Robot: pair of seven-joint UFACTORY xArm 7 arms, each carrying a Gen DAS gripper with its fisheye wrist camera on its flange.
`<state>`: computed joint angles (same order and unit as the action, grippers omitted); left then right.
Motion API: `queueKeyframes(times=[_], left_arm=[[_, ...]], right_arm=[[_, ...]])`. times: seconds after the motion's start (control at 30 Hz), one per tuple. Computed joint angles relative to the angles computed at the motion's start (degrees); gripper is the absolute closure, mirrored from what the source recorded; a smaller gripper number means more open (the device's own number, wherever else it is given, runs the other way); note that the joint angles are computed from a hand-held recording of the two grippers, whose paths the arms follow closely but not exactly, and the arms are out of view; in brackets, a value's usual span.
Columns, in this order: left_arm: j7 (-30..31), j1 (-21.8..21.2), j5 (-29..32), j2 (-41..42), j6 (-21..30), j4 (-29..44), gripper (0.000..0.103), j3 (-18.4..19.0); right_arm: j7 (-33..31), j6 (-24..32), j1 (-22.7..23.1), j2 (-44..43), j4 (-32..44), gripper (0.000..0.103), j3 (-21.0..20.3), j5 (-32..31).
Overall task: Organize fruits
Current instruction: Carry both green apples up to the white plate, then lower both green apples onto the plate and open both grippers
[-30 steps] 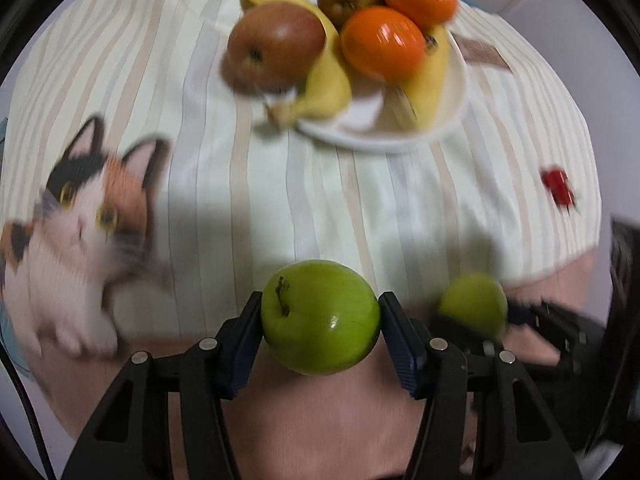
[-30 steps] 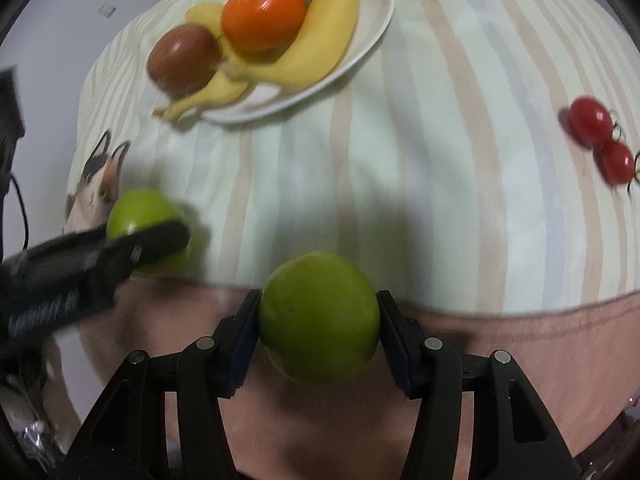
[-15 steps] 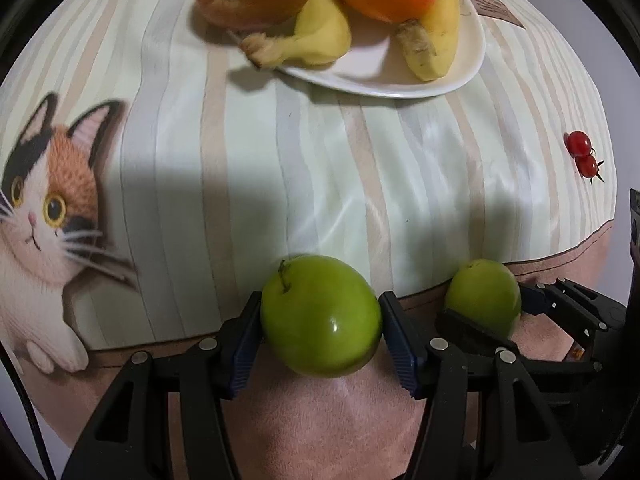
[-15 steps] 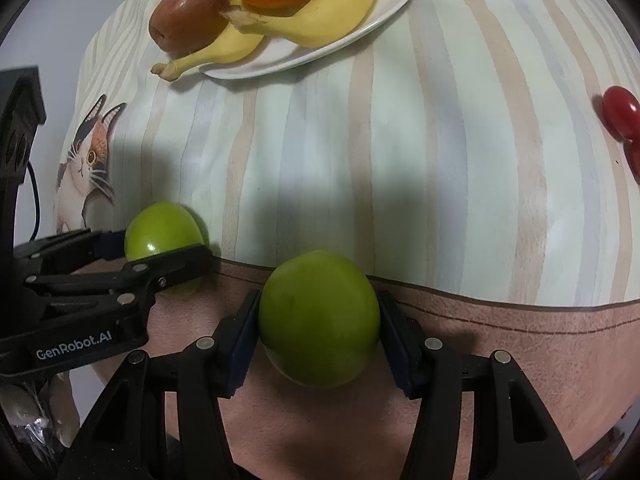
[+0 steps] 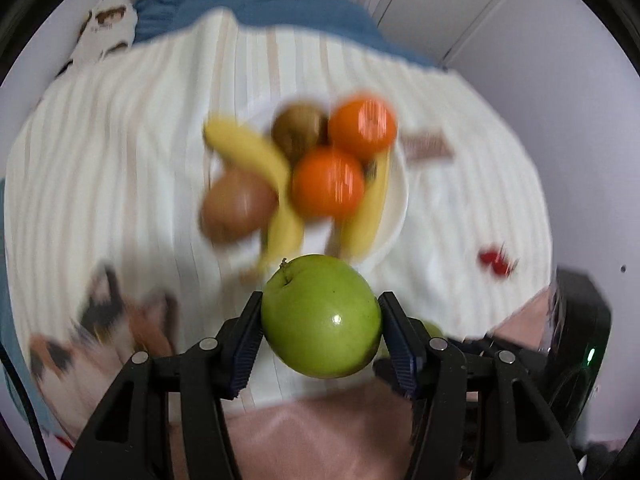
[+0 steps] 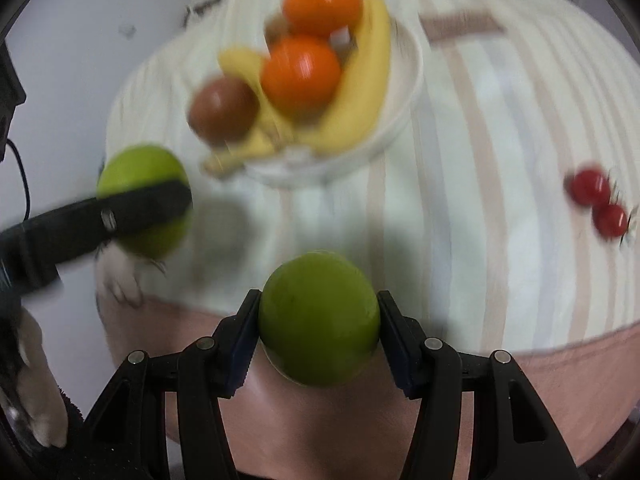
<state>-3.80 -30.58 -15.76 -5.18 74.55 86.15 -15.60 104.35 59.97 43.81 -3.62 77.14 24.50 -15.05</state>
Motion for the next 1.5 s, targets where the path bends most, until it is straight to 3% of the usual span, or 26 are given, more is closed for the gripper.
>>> queueKeyframes(times=[0.23,0.4,0.7,0.97,1.33,1.43,1.5], left_arm=[[2.45,0.89,7.59,20.59,4.37,26.21,0.049,2.23],[3.23,-1.14,10.01,30.51,8.32,36.77,0.049,3.55],[3.58,-2.60,9.74,34.02,9.34,37.17,0.049,4.43],[4.20,-1.64,8.72,31.94,7.96,33.48,0.049,4.05],[2.06,-2.62,10.14,31.09,9.84,31.76,0.049,4.14],[1.51,-2.57,10.44,30.26,9.00,30.40,0.044,4.18],[1.26,-2.59,10.88,29.69,8.19,29.47,0.036,4.21]], right_arm=[[-0.49,0.57,-3.99,-0.69,1.18,0.044,-2.43,-6.04],[-3.02,-0.59,-5.96,1.22,1.70,0.044,-3.66,-6.04],[-1.32,-2.60,-4.44,3.59,2.01,0.044,-4.33,-7.13],[-0.35,0.96,-6.00,-0.80,-1.30,0.044,-4.36,-6.60],[-6.10,3.34,-9.32,-1.64,-3.63,0.044,-4.29,-5.09],[-5.82,2.35,-9.61,-1.76,-4.72,0.044,-4.24,-5.27],[-5.39,1.35,-9.81,-2.15,-5.67,0.044,-4.28,-5.21]])
